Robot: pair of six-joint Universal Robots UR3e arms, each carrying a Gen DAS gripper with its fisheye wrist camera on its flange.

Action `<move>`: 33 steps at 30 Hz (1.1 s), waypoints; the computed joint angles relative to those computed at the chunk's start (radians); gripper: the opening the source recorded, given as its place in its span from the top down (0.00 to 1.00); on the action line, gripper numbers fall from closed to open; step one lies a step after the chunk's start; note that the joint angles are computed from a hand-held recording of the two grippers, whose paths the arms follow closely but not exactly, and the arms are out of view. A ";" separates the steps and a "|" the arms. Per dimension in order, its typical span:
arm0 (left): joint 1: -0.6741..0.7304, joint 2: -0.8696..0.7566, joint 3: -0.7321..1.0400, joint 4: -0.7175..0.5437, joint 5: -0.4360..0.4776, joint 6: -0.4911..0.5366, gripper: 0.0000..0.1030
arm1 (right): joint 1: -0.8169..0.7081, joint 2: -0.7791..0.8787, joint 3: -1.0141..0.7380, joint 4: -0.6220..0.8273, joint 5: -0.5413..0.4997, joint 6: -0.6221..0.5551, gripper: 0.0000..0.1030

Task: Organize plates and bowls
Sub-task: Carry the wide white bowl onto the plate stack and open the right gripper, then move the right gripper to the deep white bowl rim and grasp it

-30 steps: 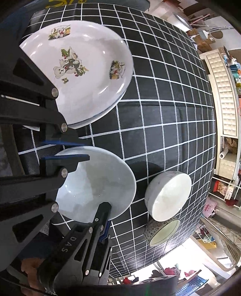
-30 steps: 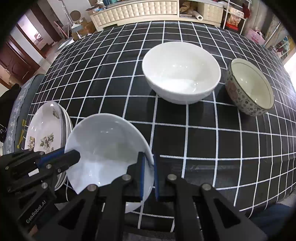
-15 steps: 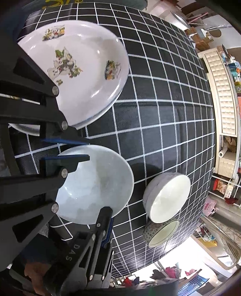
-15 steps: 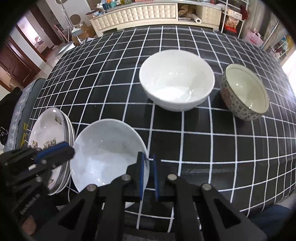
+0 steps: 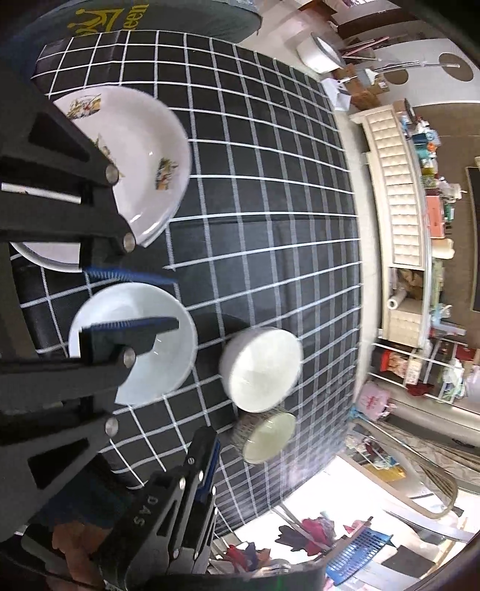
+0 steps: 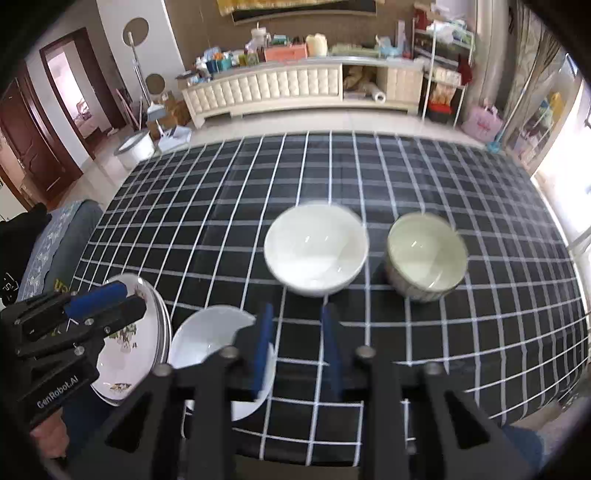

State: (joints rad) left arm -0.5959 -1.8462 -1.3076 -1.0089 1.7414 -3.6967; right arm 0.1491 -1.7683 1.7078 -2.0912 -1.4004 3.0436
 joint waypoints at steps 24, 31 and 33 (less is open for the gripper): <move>0.028 -0.380 0.707 -0.266 0.006 0.092 0.47 | -0.098 0.179 -0.168 -0.018 0.029 -0.105 0.40; 0.068 -0.510 0.871 -0.334 -0.048 0.123 0.47 | -0.091 0.290 -0.215 -0.032 0.041 -0.132 0.40; 0.076 -0.565 0.959 -0.382 -0.051 0.133 0.47 | -0.088 0.322 -0.231 -0.033 0.044 -0.137 0.40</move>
